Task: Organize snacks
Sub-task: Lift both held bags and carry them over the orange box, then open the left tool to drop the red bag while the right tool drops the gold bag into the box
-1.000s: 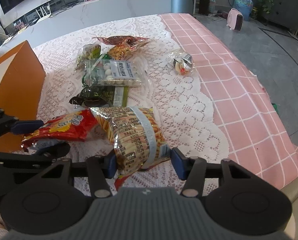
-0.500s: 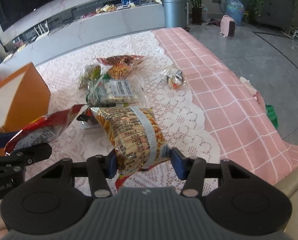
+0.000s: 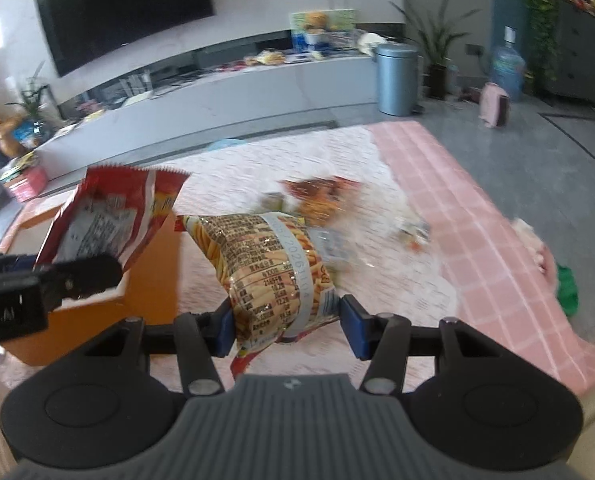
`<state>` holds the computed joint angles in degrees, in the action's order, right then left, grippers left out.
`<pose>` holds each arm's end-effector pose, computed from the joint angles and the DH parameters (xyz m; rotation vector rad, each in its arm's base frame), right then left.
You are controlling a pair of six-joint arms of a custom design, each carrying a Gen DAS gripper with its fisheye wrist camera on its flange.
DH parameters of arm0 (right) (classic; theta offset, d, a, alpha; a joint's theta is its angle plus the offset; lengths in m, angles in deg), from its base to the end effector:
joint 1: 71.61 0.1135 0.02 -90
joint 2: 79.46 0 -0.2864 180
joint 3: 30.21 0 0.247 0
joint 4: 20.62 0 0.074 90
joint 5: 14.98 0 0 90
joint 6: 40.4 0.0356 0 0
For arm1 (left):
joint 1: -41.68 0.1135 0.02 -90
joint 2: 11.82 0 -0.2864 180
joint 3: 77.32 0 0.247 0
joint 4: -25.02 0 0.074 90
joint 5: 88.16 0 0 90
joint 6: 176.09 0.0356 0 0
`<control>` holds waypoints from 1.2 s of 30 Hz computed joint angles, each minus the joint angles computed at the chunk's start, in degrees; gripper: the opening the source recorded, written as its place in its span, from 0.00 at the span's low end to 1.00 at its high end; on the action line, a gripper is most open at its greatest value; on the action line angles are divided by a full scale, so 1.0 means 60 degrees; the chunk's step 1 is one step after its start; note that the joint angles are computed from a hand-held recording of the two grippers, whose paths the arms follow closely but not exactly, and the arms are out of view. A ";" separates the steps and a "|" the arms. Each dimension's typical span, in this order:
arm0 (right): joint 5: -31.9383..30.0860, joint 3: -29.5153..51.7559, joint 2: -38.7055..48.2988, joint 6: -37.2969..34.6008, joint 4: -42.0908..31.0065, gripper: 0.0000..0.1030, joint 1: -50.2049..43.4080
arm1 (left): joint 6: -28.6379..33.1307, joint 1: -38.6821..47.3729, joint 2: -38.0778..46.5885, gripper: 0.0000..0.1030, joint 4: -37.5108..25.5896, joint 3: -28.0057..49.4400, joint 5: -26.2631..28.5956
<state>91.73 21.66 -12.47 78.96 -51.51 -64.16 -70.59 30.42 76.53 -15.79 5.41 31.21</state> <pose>0.2210 0.0186 0.2349 0.5778 2.2584 -0.0275 0.3202 -0.0816 0.2995 0.7691 2.1888 -0.5702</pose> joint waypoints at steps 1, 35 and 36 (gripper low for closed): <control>0.0057 0.0144 0.0139 -0.0018 0.0025 0.50 0.0139 | -0.0065 0.0112 0.0066 0.46 0.0007 0.0117 0.0070; -0.2204 1.0741 0.9913 -0.0968 -0.2543 0.50 0.1241 | -0.0457 0.2179 0.6237 0.33 -0.3341 0.7336 -0.3164; -0.2243 1.1170 1.0241 -0.0956 -0.2761 0.50 0.1211 | -0.0417 0.2173 0.6320 0.32 -0.3332 0.7391 -0.3229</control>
